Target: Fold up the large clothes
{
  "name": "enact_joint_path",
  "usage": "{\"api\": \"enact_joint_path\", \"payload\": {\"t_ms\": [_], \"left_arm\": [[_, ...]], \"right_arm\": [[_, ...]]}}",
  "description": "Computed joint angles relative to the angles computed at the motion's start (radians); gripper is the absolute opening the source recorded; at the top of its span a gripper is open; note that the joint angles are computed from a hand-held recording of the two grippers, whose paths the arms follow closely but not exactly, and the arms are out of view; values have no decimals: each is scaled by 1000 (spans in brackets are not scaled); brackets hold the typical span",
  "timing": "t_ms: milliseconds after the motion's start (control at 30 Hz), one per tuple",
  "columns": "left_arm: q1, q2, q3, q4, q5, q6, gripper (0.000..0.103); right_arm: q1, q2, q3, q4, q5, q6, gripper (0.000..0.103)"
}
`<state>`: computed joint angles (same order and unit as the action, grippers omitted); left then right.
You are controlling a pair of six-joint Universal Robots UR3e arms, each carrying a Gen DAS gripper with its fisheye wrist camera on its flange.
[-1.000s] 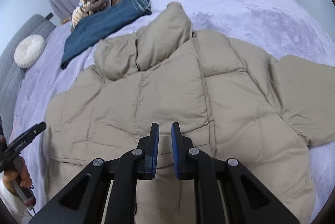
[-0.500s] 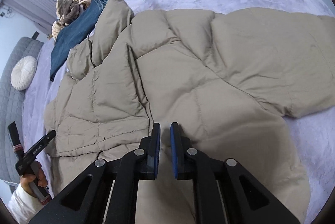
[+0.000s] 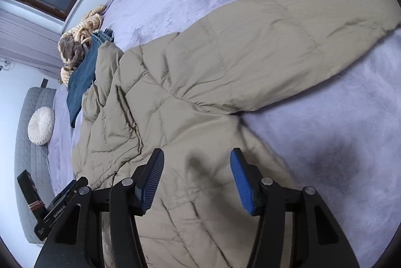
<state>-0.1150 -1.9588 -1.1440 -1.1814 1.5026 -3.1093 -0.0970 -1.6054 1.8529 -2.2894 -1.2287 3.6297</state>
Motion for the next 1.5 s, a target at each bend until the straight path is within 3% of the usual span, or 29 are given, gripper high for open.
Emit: {"api": "enact_joint_path", "payload": {"t_ms": [233, 433, 533, 633, 700, 1000, 1167, 1200, 1267, 1333, 1367, 1400, 1500], "left_arm": [[-139, -137, 235, -125, 30, -103, 103], [-190, -257, 435, -261, 18, -149, 103], [-221, -284, 477, -260, 50, -165, 103], [-247, -329, 567, -299, 79, -177, 103], [-254, -354, 617, -324, 88, -182, 103], [-236, -386, 681, -343, 101, -214, 103], [-192, -345, 610, -293, 114, -210, 103], [-177, -328, 579, -273, 117, -206, 103], [-150, -294, 520, -237, 126, -195, 103], [-121, -259, 456, -199, 136, -185, 103], [-106, -241, 423, -179, 140, -179, 103], [-89, -222, 388, -158, 144, -172, 103], [-36, -172, 292, -106, 142, -146, 103]], "right_arm": [[-303, -203, 154, 98, 84, -138, 83], [-566, -261, 222, 154, 169, -248, 86], [-664, -235, 251, 121, 227, -262, 86], [-728, -191, 283, 32, 295, -231, 88], [-756, -156, 302, -53, 340, -207, 103], [-798, 67, 223, -249, 485, -71, 103], [-815, 182, 196, -429, 583, 100, 103], [-811, 203, 184, -452, 590, 143, 101], [-800, 241, 166, -509, 602, 220, 87], [-782, 277, 138, -527, 619, 251, 30], [-770, 283, 125, -525, 624, 249, 18], [-748, 288, 97, -511, 615, 238, 10], [-666, 281, -1, -455, 565, 194, 10]]}}
